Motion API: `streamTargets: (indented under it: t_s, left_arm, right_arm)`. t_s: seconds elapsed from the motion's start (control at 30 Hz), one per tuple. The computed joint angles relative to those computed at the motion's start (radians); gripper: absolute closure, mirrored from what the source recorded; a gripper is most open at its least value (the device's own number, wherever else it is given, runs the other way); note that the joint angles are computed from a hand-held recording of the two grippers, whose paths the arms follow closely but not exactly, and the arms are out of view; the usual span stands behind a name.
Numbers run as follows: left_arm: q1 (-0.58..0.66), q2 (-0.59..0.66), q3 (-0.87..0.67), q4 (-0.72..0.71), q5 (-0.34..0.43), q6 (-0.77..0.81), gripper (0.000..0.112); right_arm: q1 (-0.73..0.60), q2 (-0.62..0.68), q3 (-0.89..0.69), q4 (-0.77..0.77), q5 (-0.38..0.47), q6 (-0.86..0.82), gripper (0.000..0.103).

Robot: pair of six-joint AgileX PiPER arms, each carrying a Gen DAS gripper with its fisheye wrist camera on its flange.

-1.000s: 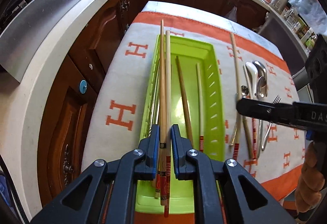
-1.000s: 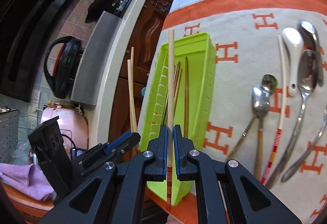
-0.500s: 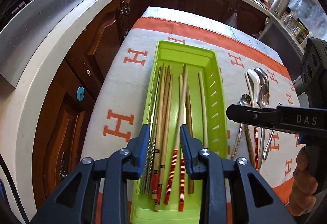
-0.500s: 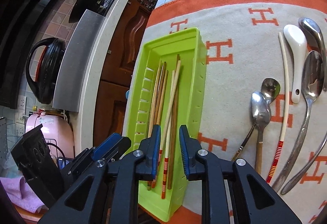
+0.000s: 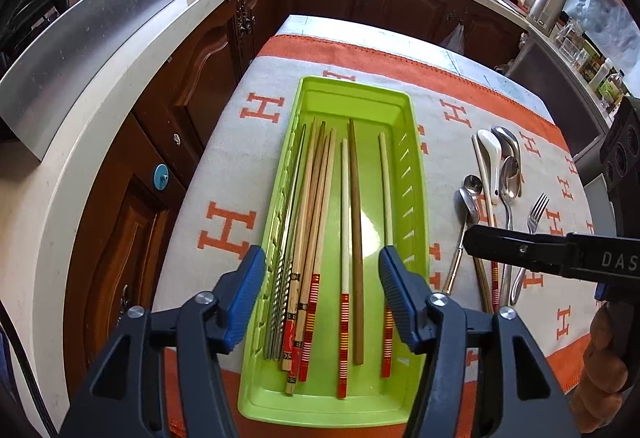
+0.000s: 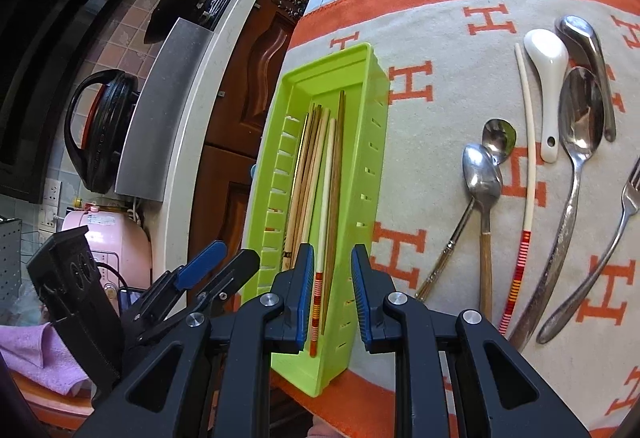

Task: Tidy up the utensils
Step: 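Close the left gripper on the white red-striped chopstick in the row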

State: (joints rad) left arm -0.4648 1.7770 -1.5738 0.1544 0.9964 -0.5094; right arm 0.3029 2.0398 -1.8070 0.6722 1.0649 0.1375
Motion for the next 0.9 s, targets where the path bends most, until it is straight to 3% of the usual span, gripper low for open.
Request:
streamTargets:
  t_s: [0.47, 0.9]
  left_arm:
    - [-0.092, -0.002, -0.023, 0.07, 0.048, -0.038, 0.042]
    - [-0.206, 0.048, -0.128, 0.084, 0.108, -0.029, 0.04]
  right_arm:
    - [-0.005, -0.18, 0.195, -0.186, -0.028, 0.013, 0.084]
    - [-0.175, -0.394, 0.416, -0.18, -0.081, -0.064, 0.084]
